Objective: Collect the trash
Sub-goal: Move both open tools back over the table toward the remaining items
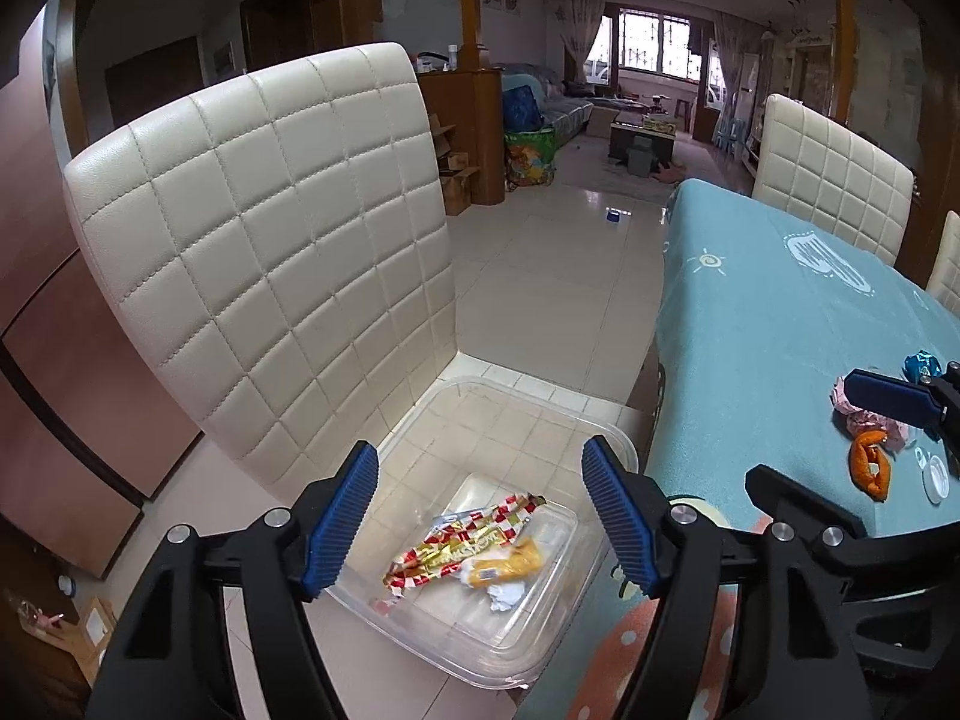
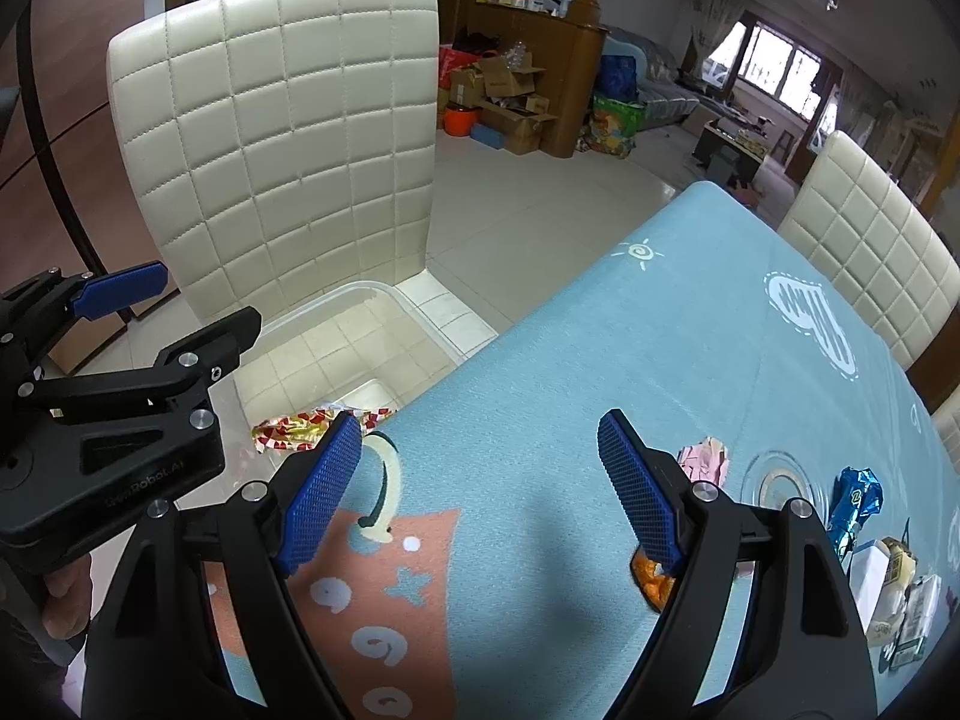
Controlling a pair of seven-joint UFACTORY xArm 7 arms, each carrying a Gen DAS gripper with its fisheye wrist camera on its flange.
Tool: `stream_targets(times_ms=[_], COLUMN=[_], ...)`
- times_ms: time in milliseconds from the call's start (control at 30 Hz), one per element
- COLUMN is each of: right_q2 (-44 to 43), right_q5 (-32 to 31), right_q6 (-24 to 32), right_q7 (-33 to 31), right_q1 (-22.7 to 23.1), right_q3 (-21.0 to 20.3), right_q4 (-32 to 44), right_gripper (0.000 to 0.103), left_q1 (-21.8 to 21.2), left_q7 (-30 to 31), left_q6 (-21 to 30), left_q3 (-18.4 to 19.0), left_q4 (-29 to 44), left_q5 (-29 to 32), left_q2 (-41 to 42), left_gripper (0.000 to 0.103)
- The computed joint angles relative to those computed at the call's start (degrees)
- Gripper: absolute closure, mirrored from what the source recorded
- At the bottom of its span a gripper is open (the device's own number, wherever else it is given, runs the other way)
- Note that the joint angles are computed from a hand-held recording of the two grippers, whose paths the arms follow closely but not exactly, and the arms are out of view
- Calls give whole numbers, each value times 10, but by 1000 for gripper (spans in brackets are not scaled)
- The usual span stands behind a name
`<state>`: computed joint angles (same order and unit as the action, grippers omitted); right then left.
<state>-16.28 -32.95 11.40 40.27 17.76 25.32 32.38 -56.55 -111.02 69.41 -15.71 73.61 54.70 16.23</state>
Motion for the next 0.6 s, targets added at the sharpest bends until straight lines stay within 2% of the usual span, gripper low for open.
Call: stream_targets(times_ms=[233,600], right_q2=[-15,-98], right_q5=[17,81], right_q6=[-4,1], right_q7=[-11,-54], right_q1=[7,26], right_q3=[-6,-16], right_q4=[-10,-57], right_gripper=[22,22], left_q1=[-3,-27], left_q7=[1,10], left_q6=[5,59], left_q3=[-1,-10], left_q4=[2,33], left_q5=[-3,1], left_q2=[0,0], left_gripper=[34,34])
